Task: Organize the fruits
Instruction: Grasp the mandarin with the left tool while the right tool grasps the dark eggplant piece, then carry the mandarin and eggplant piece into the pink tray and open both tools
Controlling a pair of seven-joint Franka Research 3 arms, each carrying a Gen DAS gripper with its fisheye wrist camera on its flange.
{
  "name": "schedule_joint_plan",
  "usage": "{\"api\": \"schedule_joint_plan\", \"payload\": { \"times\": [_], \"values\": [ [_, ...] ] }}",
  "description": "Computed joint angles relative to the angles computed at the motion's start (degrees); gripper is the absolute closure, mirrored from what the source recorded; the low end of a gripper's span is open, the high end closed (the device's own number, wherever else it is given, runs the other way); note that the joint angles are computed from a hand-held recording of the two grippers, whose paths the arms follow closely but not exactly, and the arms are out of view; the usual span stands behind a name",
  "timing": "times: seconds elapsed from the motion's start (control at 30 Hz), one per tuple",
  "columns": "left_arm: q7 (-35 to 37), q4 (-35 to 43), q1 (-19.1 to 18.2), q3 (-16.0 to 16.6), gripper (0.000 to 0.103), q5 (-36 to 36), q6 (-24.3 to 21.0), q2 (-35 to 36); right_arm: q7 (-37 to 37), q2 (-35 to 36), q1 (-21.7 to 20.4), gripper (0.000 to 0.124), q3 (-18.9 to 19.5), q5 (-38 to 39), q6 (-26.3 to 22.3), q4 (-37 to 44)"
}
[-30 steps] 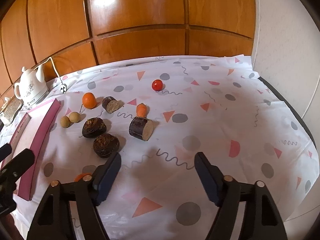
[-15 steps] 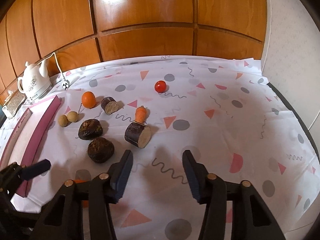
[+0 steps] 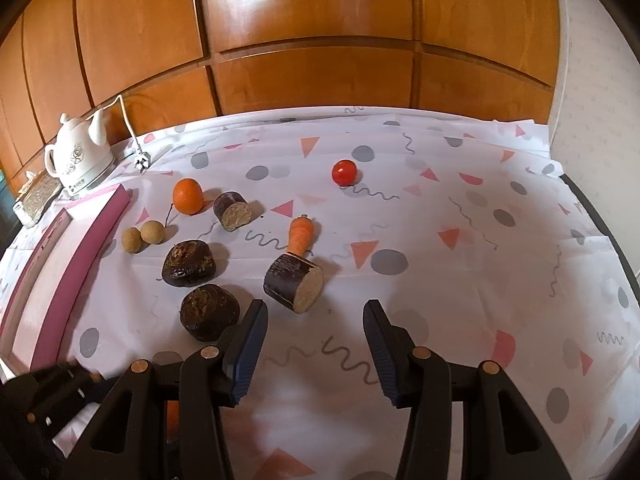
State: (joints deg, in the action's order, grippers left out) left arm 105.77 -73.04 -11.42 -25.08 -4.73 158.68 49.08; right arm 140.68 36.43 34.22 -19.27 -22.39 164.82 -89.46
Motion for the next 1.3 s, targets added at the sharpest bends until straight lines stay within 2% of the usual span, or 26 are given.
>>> {"api": "schedule_joint_plan", "payload": {
  "times": [0.03, 0.13, 0.2, 0.27, 0.3, 0.43, 0.47, 0.53, 0.63, 0.67, 0.7, 0.73, 0.77, 0.87, 1.0, 1.3],
  "values": [
    [-0.5, -0.6, -0.3, 0.7, 0.065, 0.4, 0.6, -0.5, -0.6, 0.2, -0.5, 0.073, 0.5, 0.3, 0.0, 0.4],
    [-1.5, -1.2, 0.8, -0.1, 0.065, -0.7, 0.3, -0.9, -2.4, 1.0, -2.2, 0.073, 2.5, 2.3, -0.2, 1.6],
    [-2.4, -2.7, 1.3, 0.2, 0.065, -1.1, 1.8, -1.9, -3.7, 2.0, -3.2, 0.073, 3.5, 4.0, -0.6, 3.0],
    [-6.2, -4.7, -0.1, 3.3, 0.065, 0.3, 5.1, -3.4, -3.9, 2.8, -3.5, 0.073, 3.8, 5.4, -0.8, 4.2],
    [-8.3, -5.2, -1.0, 5.0, 0.065, 1.2, 6.4, -3.9, -4.2, 3.4, -3.8, 0.073, 4.2, 6.3, -0.8, 5.1],
    [-24.2, -6.2, -10.5, 20.3, 0.065, 9.2, 10.1, -5.2, -5.5, 5.9, -4.8, 0.073, 5.4, 9.2, -2.3, 9.1],
    [-26.2, -5.8, -11.6, 22.1, 0.065, 10.2, 9.8, -4.9, -5.5, 6.7, -4.8, 0.073, 5.3, 9.7, -3.0, 10.3],
    [-27.4, -6.8, -10.7, 21.4, 0.065, 11.4, 11.4, -5.0, -5.1, 8.2, -4.6, 0.073, 4.9, 10.1, -4.7, 12.7],
    [-29.9, -7.0, -11.5, 22.5, 0.065, 14.4, 12.1, -4.9, -4.7, 9.9, -4.8, 0.076, 4.9, 10.5, -7.2, 15.5],
    [-30.4, -6.7, -11.1, 22.0, 0.064, 14.9, 12.1, -4.6, -4.5, 10.2, -4.8, 0.087, 4.8, 10.4, -8.0, 16.0],
    [-30.2, -6.1, -9.8, 20.3, 0.064, 15.0, 11.5, -4.2, -4.0, 10.2, -4.7, 0.088, 4.6, 10.2, -8.0, 15.8],
    [-29.3, -3.6, -8.0, 17.7, 0.064, 14.6, 8.7, -2.8, -3.5, 10.0, -4.4, 0.088, 4.3, 9.6, -8.0, 15.4],
    [-29.3, -2.2, -7.2, 16.4, 0.064, 14.6, 7.2, -1.9, -3.1, 9.8, -4.0, 0.088, 3.8, 9.0, -8.2, 15.2],
    [-31.5, -0.6, -7.7, 17.0, 0.065, 17.4, 6.8, -0.8, -3.0, 9.2, -4.2, 0.09, 4.3, 8.3, -7.5, 14.2],
    [-31.6, -0.6, -5.4, 14.1, 0.066, 17.5, 6.7, -0.6, -2.6, 8.8, -3.2, 0.09, 3.2, 6.1, -7.7, 13.4],
    [-33.7, -1.2, -5.9, 15.0, 0.066, 19.1, 5.0, -1.8, -0.6, 5.5, -2.1, 0.091, 2.7, 4.1, -5.3, 8.0]
  ]
}}
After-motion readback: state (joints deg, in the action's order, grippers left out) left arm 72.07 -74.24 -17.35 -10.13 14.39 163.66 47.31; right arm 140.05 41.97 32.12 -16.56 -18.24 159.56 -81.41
